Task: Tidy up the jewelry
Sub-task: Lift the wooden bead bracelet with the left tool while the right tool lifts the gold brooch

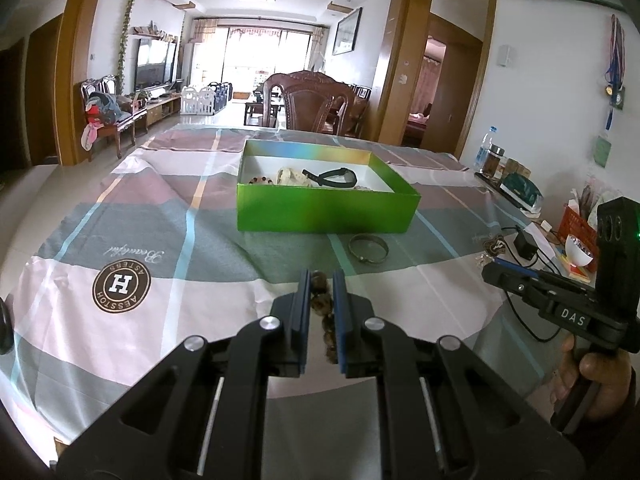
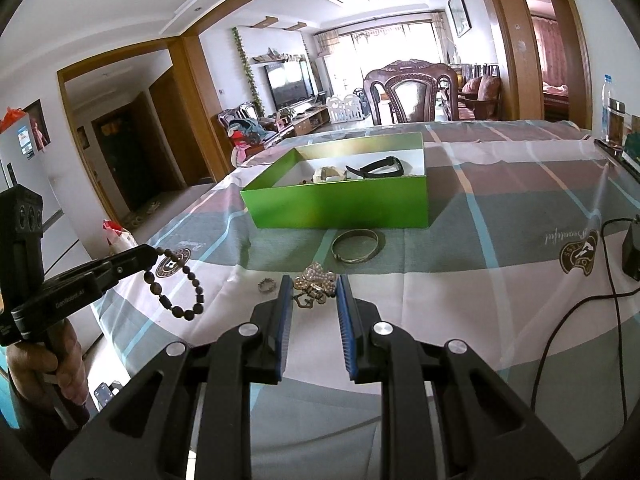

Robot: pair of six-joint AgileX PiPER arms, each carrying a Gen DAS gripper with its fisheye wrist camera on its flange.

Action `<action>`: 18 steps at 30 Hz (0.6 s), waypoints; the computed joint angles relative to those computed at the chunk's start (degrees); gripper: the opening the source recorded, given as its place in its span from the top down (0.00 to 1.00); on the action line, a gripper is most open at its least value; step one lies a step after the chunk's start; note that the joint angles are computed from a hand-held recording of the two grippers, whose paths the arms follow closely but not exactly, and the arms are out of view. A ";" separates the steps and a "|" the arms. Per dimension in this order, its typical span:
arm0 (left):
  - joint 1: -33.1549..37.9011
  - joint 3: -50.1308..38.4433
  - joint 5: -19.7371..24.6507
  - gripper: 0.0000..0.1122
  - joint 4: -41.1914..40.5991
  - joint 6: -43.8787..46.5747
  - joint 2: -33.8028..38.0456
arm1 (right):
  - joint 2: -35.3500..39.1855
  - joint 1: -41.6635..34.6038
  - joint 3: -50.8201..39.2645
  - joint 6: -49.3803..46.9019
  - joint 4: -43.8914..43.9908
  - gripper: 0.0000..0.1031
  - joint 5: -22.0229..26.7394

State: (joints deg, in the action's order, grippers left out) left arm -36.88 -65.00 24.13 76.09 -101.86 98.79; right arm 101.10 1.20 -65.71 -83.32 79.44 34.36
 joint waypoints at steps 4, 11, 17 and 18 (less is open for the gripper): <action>0.08 0.02 -0.47 0.90 0.44 -0.46 0.36 | 0.18 0.05 -0.09 0.28 -0.32 0.79 -0.09; 0.76 -0.32 -1.40 0.90 -0.13 0.10 1.22 | 1.08 0.26 -0.58 0.55 -0.61 0.79 -0.29; 1.18 -1.25 -2.03 0.90 -1.70 1.98 1.91 | 2.48 0.41 -2.18 1.85 -1.71 0.79 -0.17; 1.22 -1.25 -2.03 0.90 -1.70 2.03 1.95 | 2.54 0.40 -2.24 1.83 -1.67 0.79 -0.15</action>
State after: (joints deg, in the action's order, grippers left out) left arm -35.65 -66.24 22.10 74.39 -99.83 100.74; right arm 103.64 1.60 -67.95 -81.49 77.76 34.21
